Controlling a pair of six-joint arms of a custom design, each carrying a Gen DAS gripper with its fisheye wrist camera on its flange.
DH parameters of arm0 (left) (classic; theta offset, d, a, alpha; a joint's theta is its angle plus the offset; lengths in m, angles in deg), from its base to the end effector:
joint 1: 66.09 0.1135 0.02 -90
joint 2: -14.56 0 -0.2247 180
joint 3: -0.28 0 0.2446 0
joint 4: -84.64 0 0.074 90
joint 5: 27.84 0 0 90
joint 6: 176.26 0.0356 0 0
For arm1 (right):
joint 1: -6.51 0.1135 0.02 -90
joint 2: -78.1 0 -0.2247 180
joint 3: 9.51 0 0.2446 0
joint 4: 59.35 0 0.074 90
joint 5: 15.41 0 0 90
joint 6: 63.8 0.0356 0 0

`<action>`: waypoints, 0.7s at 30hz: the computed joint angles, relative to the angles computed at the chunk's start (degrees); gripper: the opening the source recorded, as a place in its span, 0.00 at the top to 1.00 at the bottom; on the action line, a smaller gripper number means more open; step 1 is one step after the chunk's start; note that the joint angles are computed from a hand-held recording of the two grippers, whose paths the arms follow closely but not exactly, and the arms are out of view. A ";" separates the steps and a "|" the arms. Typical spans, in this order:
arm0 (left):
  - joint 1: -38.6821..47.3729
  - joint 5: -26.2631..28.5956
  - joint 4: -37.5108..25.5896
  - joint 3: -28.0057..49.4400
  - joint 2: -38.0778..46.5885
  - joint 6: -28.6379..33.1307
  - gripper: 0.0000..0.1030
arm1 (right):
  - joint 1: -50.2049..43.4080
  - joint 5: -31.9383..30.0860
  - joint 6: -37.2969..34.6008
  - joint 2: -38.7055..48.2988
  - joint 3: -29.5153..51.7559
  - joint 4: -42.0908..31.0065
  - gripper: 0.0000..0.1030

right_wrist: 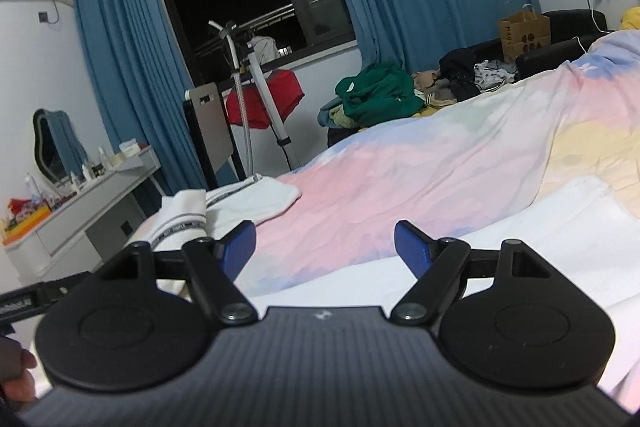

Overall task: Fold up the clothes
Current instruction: 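Open both tools and withdraw from the folded sweatpants, then move the right tool to the folded edge of the sweatpants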

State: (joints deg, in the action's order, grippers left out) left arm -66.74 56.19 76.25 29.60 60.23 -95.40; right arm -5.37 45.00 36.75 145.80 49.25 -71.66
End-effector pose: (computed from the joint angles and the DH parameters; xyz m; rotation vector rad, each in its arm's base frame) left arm 0.1971 0.0015 0.1596 -0.2145 1.9886 -0.0054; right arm 0.2719 -0.0392 0.2453 0.0326 1.9206 0.4842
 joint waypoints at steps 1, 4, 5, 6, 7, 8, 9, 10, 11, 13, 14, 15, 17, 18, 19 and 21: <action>0.63 0.11 0.94 -0.45 0.63 0.65 0.04 | 0.51 0.32 -0.06 0.35 -0.06 0.16 0.24; 2.93 1.29 3.52 -1.71 2.26 1.48 0.04 | 1.46 0.22 -0.11 1.71 0.09 1.17 0.24; 3.69 1.92 4.18 -1.87 2.92 1.24 0.04 | 1.73 0.14 -0.12 1.90 -0.06 1.74 0.24; 4.23 2.37 4.50 -1.90 3.44 0.99 0.04 | 2.05 0.20 -0.12 1.99 -0.27 2.31 0.24; 4.74 2.76 5.03 -1.88 4.22 0.80 0.04 | 2.23 0.18 -0.20 2.15 -0.34 2.72 0.24; 5.03 2.98 5.22 -1.86 4.63 0.74 0.04 | 2.37 0.11 -0.32 2.09 -0.53 2.94 0.24; 5.12 3.01 5.14 -1.86 4.61 0.82 0.04 | 2.45 -0.02 -0.40 2.03 -0.71 3.13 0.24; 5.10 2.89 5.14 -1.91 4.53 0.93 0.04 | 2.46 -0.19 -0.35 2.04 -0.78 3.23 0.24; 4.98 2.71 4.97 -2.03 4.18 1.00 0.04 | 2.50 -0.24 -0.23 2.15 -0.74 3.28 0.24; 4.75 2.35 4.61 -2.28 3.46 1.14 0.04 | 2.54 -0.30 -0.03 2.30 -0.66 3.25 0.24; 4.51 1.93 4.21 -2.34 3.03 1.18 0.04 | 2.49 -0.44 0.10 2.39 -0.56 3.11 0.24; 4.11 1.22 3.52 -2.33 2.50 1.18 0.04 | 2.46 -0.61 0.25 2.54 -0.45 2.91 0.24; 3.60 0.43 2.10 -2.07 1.80 1.66 0.04 | 2.49 -0.97 0.69 3.01 -0.22 2.36 0.24; 3.46 -0.06 1.53 -1.95 1.54 1.90 0.04 | 2.45 -1.35 0.99 3.30 -0.04 1.94 0.24; 3.33 -0.76 0.88 -1.92 0.97 1.96 0.04 | 2.34 -2.16 1.45 3.81 0.37 1.20 0.24; 3.36 -1.63 -0.77 -1.94 -0.85 1.86 0.04 | 2.45 -4.02 2.45 6.11 2.62 -1.06 0.24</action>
